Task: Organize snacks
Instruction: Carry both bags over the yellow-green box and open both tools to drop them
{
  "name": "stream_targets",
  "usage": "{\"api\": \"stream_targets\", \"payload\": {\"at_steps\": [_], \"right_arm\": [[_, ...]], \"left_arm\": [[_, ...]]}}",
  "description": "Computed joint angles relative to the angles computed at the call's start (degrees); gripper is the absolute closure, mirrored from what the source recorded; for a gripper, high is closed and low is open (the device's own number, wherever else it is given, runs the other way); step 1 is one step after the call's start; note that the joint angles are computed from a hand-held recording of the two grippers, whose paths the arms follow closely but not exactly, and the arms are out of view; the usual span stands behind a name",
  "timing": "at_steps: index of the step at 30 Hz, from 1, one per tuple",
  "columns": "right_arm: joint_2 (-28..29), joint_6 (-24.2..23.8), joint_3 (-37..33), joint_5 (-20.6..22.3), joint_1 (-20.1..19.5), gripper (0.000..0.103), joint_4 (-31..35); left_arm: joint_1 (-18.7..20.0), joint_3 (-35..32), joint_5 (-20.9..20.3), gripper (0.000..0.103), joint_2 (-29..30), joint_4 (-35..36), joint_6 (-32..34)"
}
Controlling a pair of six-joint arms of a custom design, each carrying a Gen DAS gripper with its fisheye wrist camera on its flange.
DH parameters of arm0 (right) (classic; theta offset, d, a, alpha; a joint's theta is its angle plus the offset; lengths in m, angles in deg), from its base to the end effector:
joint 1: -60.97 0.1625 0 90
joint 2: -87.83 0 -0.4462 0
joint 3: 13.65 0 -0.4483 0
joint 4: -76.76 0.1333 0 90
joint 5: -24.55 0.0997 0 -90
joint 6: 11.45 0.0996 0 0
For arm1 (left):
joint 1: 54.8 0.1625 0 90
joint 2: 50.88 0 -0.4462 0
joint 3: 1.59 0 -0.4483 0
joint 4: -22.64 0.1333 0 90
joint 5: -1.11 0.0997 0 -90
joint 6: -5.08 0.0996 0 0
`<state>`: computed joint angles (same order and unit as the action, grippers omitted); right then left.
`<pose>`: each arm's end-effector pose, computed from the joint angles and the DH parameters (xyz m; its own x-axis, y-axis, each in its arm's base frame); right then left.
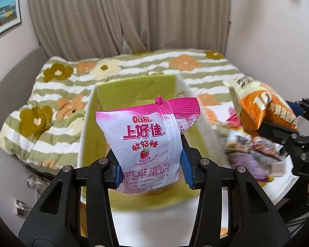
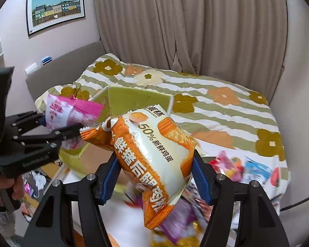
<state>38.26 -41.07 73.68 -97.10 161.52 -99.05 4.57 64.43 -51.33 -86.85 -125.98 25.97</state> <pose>0.2213 -0.7456 0.2451 -0.7291 -0.1268 0.6725 -0.5553 0.6839 -0.4732 -0.2786 -0.8513 0.1784 -0.6165 0.4124 -0.6707 0.7142 0.6515 -0.2559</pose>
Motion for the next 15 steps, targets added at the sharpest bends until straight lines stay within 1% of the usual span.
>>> {"api": "stream_targets", "payload": {"at_steps": [3,7,11,13,14,15], "right_arm": [[4.01,2.47,-4.69,-0.86,0.56,0.042,2.0],[7.1,4.75,-8.72,-1.06,0.67,0.042,5.06],[9.64,5.9,-12.4,-1.74,0.53,0.042,8.6],[9.98,6.54,-13.21,-1.13,0.17,0.041,9.98],[10.14,6.82,-13.66,-0.64,-0.04,0.041,10.71],[10.32,6.96,-14.04,-0.27,-0.2,0.041,11.28]], "left_arm": [[1.92,-4.61,-0.49,0.062,2.16,4.62,0.12],[3.56,-9.21,-0.88,0.062,4.66,9.09,-0.43],[4.41,-11.48,-1.33,0.061,6.02,12.13,-2.47],[4.78,-12.97,-1.21,0.059,6.83,14.46,-3.5],[4.77,-13.09,-0.59,0.05,7.07,14.46,-3.67],[4.58,-12.71,0.88,0.025,7.29,13.23,-3.38]]}}
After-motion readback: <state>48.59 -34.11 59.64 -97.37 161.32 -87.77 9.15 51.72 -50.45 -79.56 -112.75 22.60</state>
